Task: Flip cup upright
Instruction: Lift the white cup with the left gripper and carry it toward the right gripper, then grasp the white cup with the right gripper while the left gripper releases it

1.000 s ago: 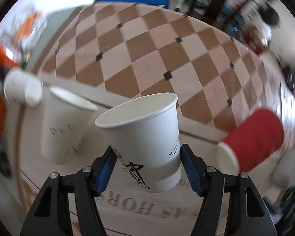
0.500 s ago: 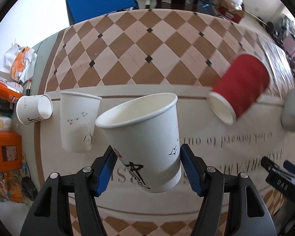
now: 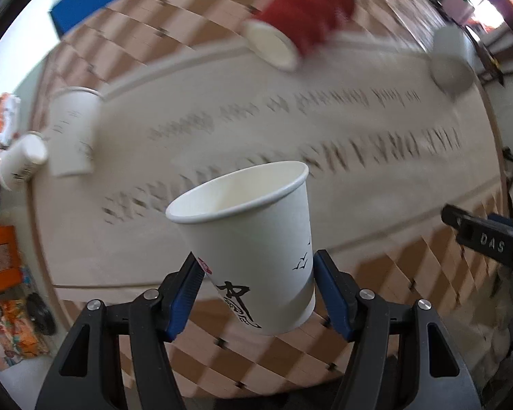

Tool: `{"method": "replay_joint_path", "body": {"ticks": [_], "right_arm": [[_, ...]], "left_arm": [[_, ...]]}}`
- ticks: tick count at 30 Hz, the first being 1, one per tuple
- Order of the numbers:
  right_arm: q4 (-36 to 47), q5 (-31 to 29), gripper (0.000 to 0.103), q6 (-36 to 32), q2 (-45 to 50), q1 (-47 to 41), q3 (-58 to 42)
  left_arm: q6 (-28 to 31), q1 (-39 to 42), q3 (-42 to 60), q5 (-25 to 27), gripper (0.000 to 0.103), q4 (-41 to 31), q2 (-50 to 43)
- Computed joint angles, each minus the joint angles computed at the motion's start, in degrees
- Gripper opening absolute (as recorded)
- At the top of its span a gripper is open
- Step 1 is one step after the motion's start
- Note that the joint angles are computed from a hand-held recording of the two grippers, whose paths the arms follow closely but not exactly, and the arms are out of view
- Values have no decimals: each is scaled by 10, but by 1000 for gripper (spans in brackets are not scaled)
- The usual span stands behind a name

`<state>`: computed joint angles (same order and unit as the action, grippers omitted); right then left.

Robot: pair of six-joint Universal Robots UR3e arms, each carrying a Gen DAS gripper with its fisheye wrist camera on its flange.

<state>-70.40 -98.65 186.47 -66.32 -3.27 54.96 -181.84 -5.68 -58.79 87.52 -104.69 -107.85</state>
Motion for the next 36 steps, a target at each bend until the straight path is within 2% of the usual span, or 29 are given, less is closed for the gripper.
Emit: {"method": "replay_joint_path", "body": {"ticks": [7,15,20,23,24,25,29,30,32,33,34,36], "right_arm": [[-67,-16,96,-33,-114,-65,188],[-122,-27,96,-70,-156,-131,284],[-126,-28,96,-77,-142,-143,272],[-133,-28,96,-85,-139,-148,272],[-136,-28,96,-88,-136,-149,269],[-136,-28,96,-90,-134,-149,267],[-133,-26,95,-90,-127,-146,255],[-131,-26,95,-88,-126,-143,252],[-133,-25,95,-96,-132,-150,258],[-129,-24,95,-96,-135,-149,256],[-124,-22,95,-93,-136,-146,251],[-118,-12,95,-101,-151,-154,254]], "left_arm": [[10,-26,-1,-65,62,-14,-46],[26,-42,40,-67,64,-21,-107],[22,-21,19,-90,65,-15,-97],[25,-12,-10,-84,67,1,-78],[27,-9,-19,-86,71,7,-71],[28,-7,-25,-86,80,9,-65],[38,13,-47,-94,81,21,-30],[35,14,-26,-96,81,15,-37],[26,17,-6,-100,86,5,-25],[29,25,-3,-100,93,1,-15],[31,32,-12,-100,96,7,1],[31,55,-37,-91,96,25,43]]}}
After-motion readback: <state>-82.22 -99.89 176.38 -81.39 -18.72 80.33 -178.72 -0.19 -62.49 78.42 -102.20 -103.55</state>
